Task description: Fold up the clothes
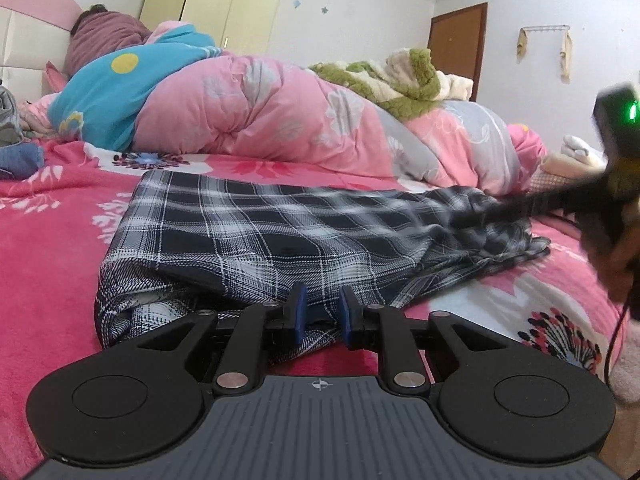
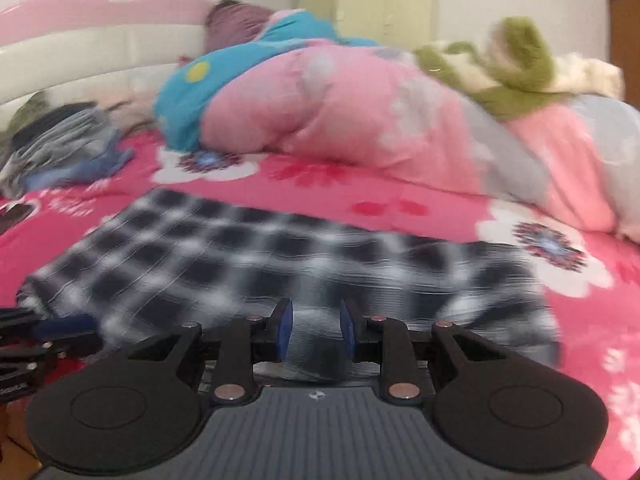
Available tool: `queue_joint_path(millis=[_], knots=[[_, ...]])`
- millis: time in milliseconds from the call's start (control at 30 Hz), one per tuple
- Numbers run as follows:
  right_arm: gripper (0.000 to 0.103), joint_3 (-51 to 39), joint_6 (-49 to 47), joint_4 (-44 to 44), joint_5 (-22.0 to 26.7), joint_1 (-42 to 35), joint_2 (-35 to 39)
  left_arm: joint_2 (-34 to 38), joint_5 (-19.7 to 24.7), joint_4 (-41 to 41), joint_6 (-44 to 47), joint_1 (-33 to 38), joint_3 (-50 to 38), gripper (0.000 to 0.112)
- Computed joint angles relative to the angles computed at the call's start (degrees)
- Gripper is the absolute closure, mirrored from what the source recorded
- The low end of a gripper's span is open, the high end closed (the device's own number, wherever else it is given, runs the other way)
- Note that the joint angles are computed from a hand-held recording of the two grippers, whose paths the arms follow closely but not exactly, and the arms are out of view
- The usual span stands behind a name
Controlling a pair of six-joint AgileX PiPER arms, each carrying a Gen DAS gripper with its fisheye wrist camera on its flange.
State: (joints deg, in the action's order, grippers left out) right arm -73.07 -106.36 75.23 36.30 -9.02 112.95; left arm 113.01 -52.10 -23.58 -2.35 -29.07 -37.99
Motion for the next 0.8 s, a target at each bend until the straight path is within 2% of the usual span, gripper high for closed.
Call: queue_joint_path(millis=[67, 100, 200, 267, 367, 467, 500, 567, 700, 800], knots=[[0.076, 0.57, -0.08, -2.87, -2.32, 0.74, 2.14, -0.15, 0.29, 0.08, -0.02, 0.05, -0.05, 0.094], [0.076, 1.52, -0.67, -1.35, -1.43, -0.34, 2.20, -0.22, 0.42, 0.15, -0.08, 0.10, -0.07, 0.094], [0.076, 0.79, 9.37, -8.11, -0.65, -1.44, 0.03, -0.42, 1.15, 0.24, -0.15, 0.31, -0.37, 0.094], [0.075, 0.43, 11.54, -9.59, 0.72, -1.48, -2.06, -0.58, 1.54, -0.30, 0.18, 0.09, -0.43, 0.094], [0.075, 1.22, 6.00, -1.42, 6.23, -2.09, -3.43, -0.96, 2.50, -2.03, 1.86, -0.57, -0.71, 0.094], [0.075, 2.90, -2.22, 5.37, 9.04, -0.69, -1.62, -1.29, 3.60, -3.42, 3.60, -0.97, -1.11, 0.094], [0.075, 3.28, -3.99, 5.71, 9.04, 0.15, -0.41, -1.35, 3.96, -3.44, 3.70, -0.91, -1.21, 0.094], [0.075, 3.88, -4.10, 2.04, 5.96, 1.11, 2.91, -1.49, 4.33, -3.47, 3.79, -0.85, -1.25, 0.093], [0.075, 6.03, -3.97, 2.44, 11.12, -3.30, 2.45, -1.89, 5.40, -5.00, 5.09, -1.27, -1.64, 0.093], [0.074, 6.05, -0.36, 0.92, 11.32, -3.83, -0.24, -2.46, 6.82, -7.74, 7.08, -2.07, -2.23, 0.093]])
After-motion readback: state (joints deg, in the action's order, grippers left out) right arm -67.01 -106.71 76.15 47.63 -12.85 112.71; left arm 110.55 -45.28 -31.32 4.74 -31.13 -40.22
